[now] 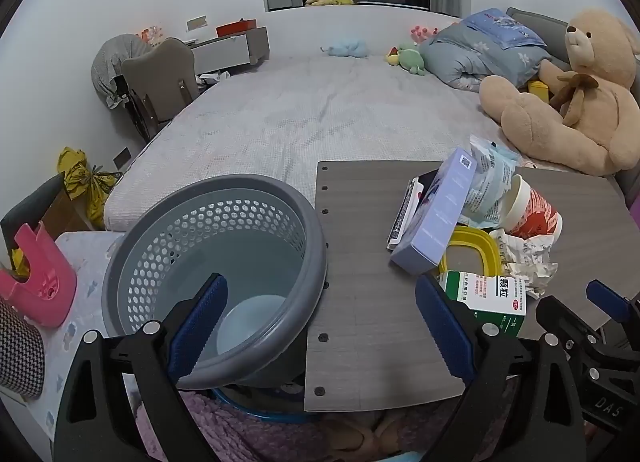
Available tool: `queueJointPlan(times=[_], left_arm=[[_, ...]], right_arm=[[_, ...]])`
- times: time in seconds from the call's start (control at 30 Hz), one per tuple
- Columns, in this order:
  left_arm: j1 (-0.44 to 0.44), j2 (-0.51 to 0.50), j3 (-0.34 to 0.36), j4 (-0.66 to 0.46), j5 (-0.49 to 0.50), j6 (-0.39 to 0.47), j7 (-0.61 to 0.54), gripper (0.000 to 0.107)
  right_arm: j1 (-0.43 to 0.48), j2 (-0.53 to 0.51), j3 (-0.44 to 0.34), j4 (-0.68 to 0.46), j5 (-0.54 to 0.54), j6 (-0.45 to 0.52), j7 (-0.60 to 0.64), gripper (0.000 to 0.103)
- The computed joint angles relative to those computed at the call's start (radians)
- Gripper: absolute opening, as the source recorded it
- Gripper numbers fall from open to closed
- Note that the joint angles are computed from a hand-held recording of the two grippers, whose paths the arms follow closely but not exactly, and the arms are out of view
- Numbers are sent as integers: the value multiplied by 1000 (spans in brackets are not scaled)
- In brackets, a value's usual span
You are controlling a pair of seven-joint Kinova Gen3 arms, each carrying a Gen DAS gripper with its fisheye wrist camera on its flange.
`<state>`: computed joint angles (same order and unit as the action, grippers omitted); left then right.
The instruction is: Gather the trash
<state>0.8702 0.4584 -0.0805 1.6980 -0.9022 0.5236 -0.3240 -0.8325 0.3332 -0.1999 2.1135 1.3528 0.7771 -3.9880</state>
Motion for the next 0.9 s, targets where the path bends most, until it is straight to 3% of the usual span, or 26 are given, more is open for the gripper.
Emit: queueJointPlan(times=[0.57, 0.9], left_arm=[[34, -7, -19, 24, -53, -7, 65, 91], [31, -25, 12, 40, -101, 16, 111, 91]], right_arm=[[-5, -3, -5, 6, 5, 10, -6, 97], [-22, -11, -17, 14, 9, 44, -28, 97]])
